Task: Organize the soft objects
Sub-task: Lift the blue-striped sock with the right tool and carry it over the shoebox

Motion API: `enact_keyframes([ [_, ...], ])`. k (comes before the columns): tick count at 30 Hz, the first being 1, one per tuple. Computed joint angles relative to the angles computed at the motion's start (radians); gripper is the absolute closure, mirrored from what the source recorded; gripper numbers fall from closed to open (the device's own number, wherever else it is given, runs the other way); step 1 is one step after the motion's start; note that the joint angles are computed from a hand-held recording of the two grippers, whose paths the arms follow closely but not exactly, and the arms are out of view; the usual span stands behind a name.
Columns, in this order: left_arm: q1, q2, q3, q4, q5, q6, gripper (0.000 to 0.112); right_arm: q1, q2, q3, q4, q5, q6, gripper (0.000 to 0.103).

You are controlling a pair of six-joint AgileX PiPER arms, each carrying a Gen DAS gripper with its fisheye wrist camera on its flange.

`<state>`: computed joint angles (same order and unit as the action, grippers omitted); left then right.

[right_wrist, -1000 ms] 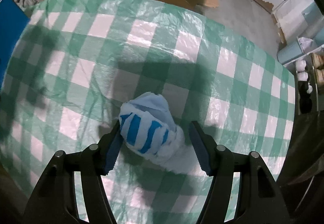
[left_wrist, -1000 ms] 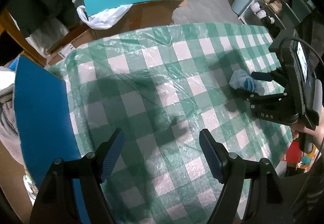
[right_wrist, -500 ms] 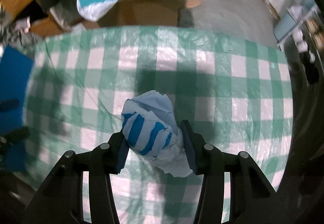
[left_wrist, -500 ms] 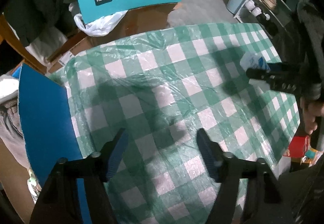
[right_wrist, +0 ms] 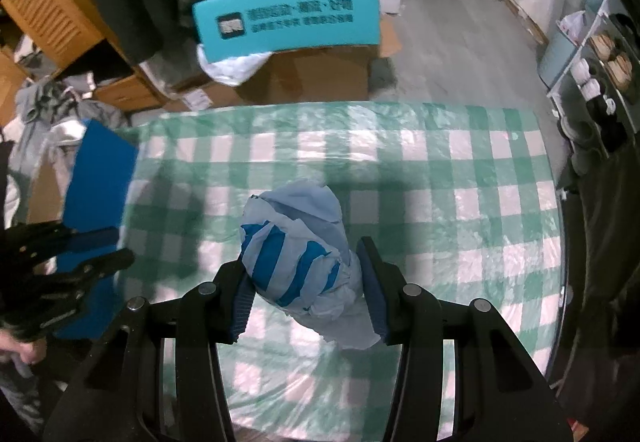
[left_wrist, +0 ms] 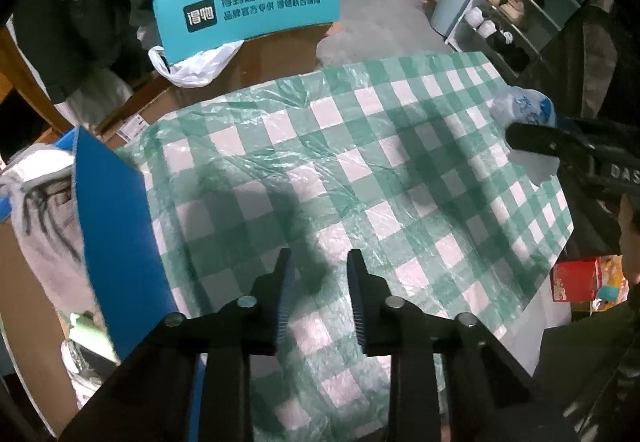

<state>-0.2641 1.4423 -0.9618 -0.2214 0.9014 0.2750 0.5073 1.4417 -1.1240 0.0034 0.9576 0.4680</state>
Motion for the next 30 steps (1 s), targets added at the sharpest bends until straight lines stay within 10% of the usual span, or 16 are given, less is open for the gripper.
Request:
enact_keyframes([
  [30,0.502,-0.364,0.083,-0.184,0.253,0.448,0.099,0.421,0.143,-0.381,-0.101,0.121,0.193,0.056],
])
